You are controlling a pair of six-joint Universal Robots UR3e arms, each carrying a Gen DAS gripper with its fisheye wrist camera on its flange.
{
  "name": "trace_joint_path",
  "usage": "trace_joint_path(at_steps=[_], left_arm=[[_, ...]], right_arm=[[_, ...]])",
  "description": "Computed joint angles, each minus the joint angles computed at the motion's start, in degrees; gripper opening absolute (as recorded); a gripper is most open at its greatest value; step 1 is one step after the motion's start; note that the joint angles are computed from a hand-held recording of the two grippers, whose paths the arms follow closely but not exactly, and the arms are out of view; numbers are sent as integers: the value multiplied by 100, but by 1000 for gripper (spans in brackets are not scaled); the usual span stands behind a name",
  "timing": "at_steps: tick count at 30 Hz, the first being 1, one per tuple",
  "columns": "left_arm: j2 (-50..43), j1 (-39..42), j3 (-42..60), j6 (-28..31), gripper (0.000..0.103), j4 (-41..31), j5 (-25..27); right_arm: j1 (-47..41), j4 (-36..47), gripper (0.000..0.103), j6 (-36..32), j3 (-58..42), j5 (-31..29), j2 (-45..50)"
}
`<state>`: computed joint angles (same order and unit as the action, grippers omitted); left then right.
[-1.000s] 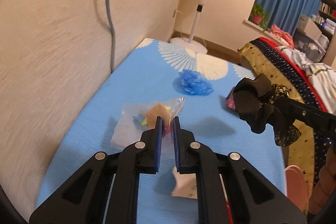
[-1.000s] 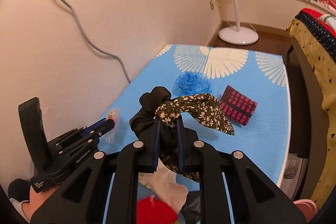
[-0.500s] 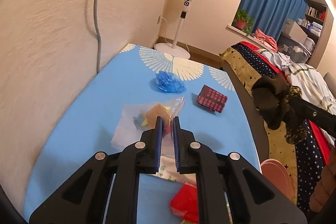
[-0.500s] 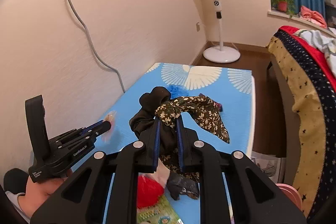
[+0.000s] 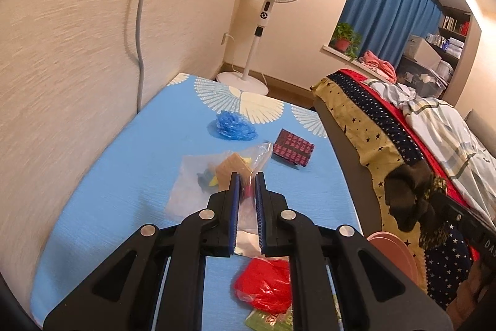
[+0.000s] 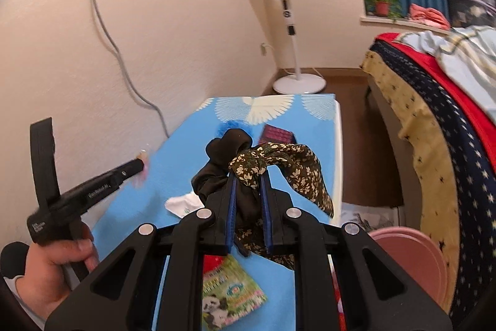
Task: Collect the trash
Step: 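Carry the scarf in the right tool and the clear bag in the left tool over the pink bin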
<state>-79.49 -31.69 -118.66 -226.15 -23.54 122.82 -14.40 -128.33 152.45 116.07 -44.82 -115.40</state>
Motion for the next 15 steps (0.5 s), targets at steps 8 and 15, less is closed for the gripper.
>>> trace_joint_path(at_steps=[8,15], left_arm=[[-419,-352,345,79,10,133,144],[-756,-535,642,231,10,231,171]], right_arm=[[-1117,785,15,-581,386,463,-1085],[-2052,1861,15,-1185,531,788,-1775]])
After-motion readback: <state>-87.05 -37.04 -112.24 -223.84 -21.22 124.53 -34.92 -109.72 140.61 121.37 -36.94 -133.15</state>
